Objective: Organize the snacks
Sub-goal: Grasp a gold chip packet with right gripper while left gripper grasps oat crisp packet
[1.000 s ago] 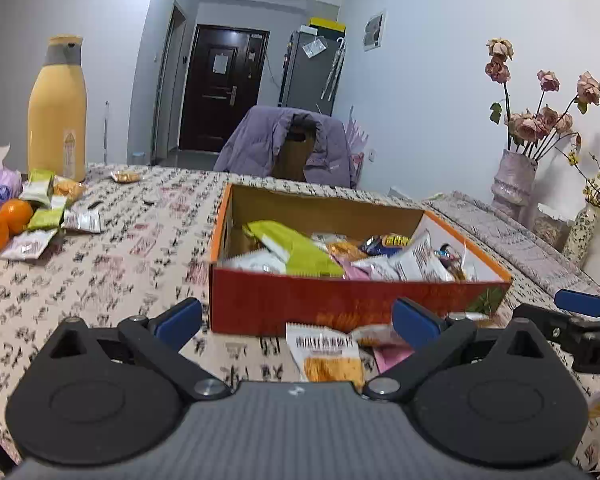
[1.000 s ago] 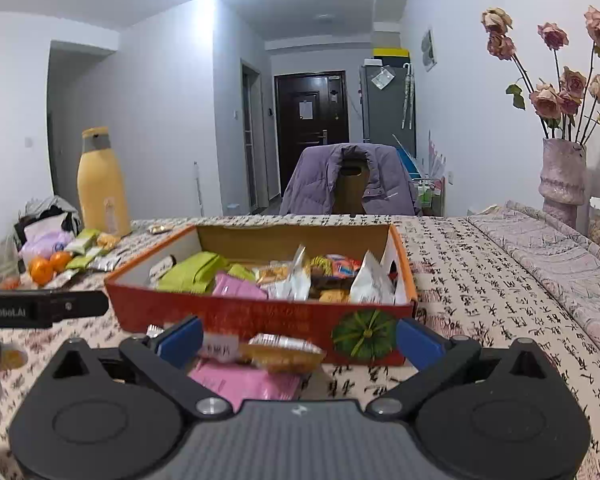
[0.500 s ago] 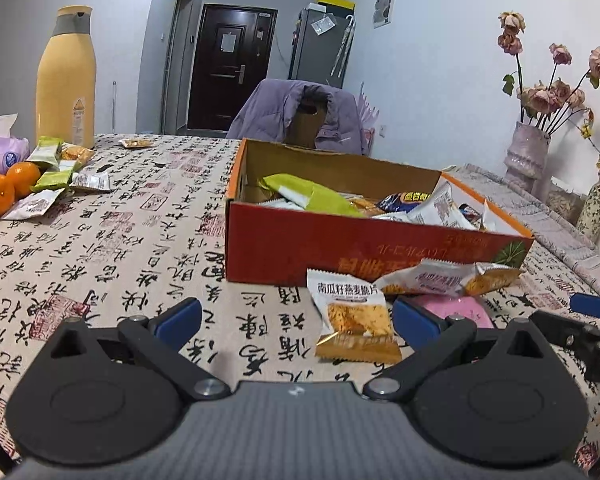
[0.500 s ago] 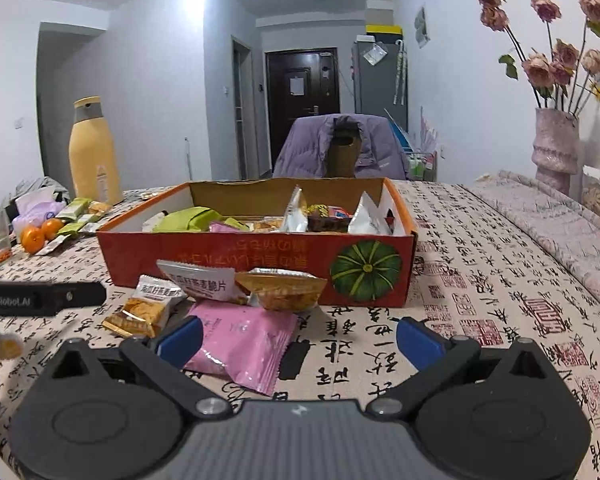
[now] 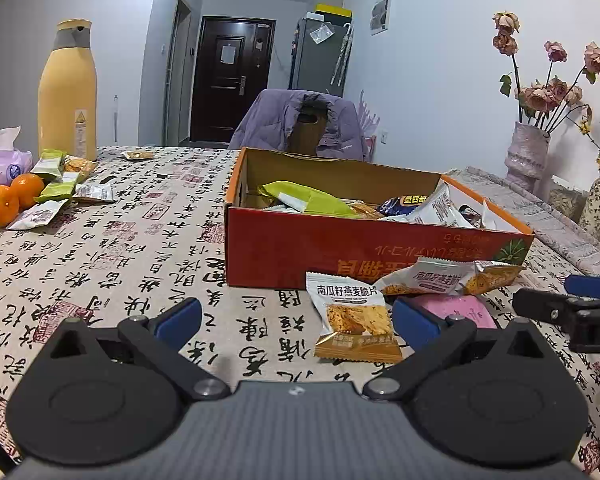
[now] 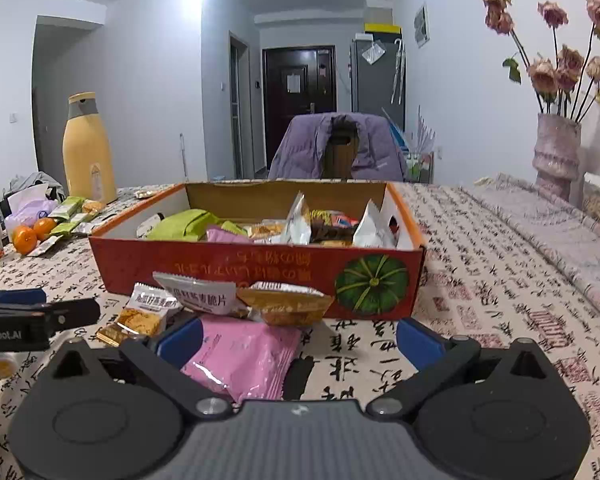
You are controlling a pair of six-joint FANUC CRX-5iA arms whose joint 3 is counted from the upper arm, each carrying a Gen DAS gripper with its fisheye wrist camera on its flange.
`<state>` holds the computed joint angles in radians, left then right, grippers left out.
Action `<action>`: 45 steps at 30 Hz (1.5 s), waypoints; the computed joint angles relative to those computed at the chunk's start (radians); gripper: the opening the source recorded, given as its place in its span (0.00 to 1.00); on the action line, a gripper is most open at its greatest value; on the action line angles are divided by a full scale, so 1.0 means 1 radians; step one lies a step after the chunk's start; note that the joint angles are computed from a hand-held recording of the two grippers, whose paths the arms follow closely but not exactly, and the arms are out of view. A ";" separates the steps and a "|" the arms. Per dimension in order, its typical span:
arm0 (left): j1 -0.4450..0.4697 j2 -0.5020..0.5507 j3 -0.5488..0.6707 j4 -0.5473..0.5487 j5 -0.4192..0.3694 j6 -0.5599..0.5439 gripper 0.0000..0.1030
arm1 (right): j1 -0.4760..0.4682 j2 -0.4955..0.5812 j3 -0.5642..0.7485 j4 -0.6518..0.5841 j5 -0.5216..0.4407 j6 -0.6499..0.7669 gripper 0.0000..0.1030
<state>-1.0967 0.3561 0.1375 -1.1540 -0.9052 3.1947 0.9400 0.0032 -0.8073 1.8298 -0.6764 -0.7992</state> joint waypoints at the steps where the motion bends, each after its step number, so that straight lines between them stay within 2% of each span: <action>1: 0.001 -0.001 -0.001 -0.001 0.001 0.006 1.00 | -0.002 0.004 0.002 -0.002 0.004 -0.001 1.00; 11: 0.019 0.000 0.002 0.034 0.017 -0.016 1.00 | -0.041 0.026 0.019 0.014 0.027 -0.031 0.98; 14: 0.021 -0.001 0.000 0.037 0.019 -0.012 1.00 | -0.050 0.042 0.035 0.006 0.039 -0.008 0.90; 18: 0.026 -0.004 -0.003 0.045 0.028 -0.011 1.00 | -0.067 0.060 0.057 0.011 0.064 0.014 0.89; 20: 0.028 -0.004 -0.003 0.048 0.030 -0.013 1.00 | -0.071 0.072 0.071 0.015 0.065 0.027 0.87; 22: 0.030 -0.005 -0.004 0.051 0.035 -0.016 1.00 | -0.065 0.089 0.090 -0.012 0.052 0.052 0.81; 25: 0.029 -0.007 -0.007 0.048 0.038 -0.010 1.00 | -0.083 0.101 0.104 -0.012 0.071 0.035 0.81; 26: 0.030 -0.007 -0.007 0.048 0.038 -0.009 1.00 | -0.096 0.101 0.104 0.006 0.088 0.018 0.77; 28: 0.031 -0.007 -0.008 0.049 0.040 -0.009 1.00 | -0.112 0.103 0.107 0.027 0.111 -0.002 0.62; 29: 0.030 -0.007 -0.008 0.049 0.040 -0.008 1.00 | -0.121 0.104 0.108 0.040 0.126 -0.011 0.58; 31: 0.031 -0.006 -0.006 0.051 0.037 -0.011 1.00 | -0.157 0.096 0.104 0.111 0.180 -0.060 0.44; 32: 0.031 -0.006 -0.005 0.051 0.037 -0.012 1.00 | -0.173 0.091 0.103 0.146 0.205 -0.082 0.42; 40: 0.024 -0.003 -0.003 0.045 0.023 0.001 1.00 | -0.169 0.066 0.073 0.205 0.163 -0.146 0.39; 45: 0.034 0.002 0.011 0.078 0.017 -0.044 1.00 | -0.150 0.036 0.037 0.217 0.113 -0.175 0.39</action>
